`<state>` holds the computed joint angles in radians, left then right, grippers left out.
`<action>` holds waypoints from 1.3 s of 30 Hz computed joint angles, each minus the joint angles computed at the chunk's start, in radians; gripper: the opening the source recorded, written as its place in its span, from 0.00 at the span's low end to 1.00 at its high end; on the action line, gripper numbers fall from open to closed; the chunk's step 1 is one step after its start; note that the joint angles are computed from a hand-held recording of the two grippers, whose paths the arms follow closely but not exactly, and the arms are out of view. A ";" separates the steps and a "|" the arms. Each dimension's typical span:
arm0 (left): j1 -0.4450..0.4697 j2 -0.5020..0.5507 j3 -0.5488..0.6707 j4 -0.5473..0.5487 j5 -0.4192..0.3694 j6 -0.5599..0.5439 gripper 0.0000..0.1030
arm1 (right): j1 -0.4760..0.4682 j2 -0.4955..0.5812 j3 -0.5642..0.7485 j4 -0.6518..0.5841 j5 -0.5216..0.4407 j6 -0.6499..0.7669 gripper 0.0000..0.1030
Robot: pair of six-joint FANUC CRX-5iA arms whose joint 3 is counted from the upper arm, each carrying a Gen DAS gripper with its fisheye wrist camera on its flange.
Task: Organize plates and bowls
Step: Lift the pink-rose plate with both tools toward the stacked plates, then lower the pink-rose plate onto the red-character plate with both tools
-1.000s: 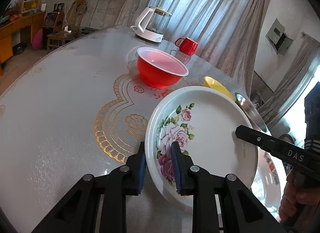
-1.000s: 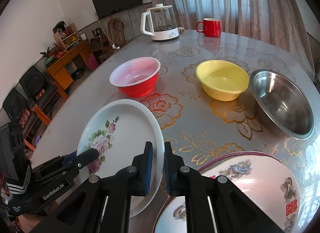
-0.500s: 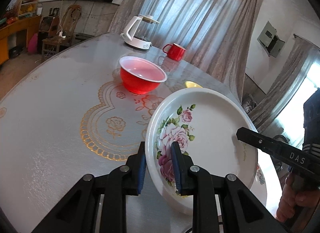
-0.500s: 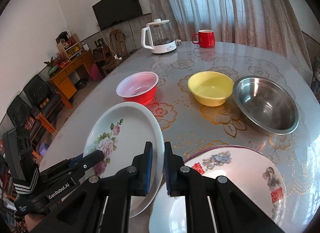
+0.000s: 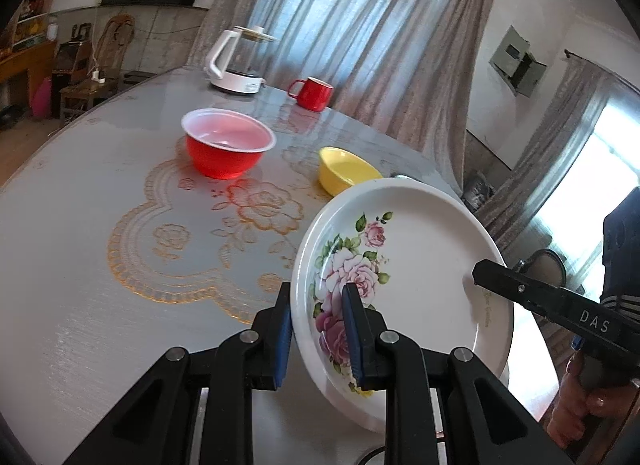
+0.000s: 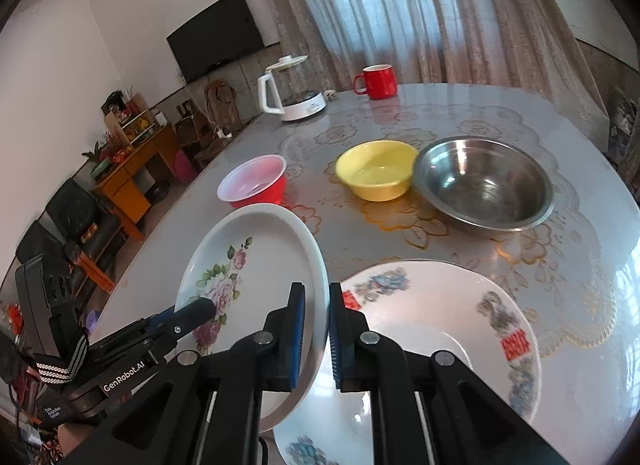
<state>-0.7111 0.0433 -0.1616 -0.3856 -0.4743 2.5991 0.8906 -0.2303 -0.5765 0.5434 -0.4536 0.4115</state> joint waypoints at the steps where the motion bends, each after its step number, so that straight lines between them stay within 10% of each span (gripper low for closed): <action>1: -0.004 0.004 0.005 0.004 0.000 -0.007 0.23 | -0.001 -0.013 -0.012 0.006 0.000 -0.013 0.10; 39: -0.091 0.182 0.187 0.118 -0.056 -0.229 0.23 | -0.084 -0.214 -0.197 -0.110 -0.027 -0.101 0.10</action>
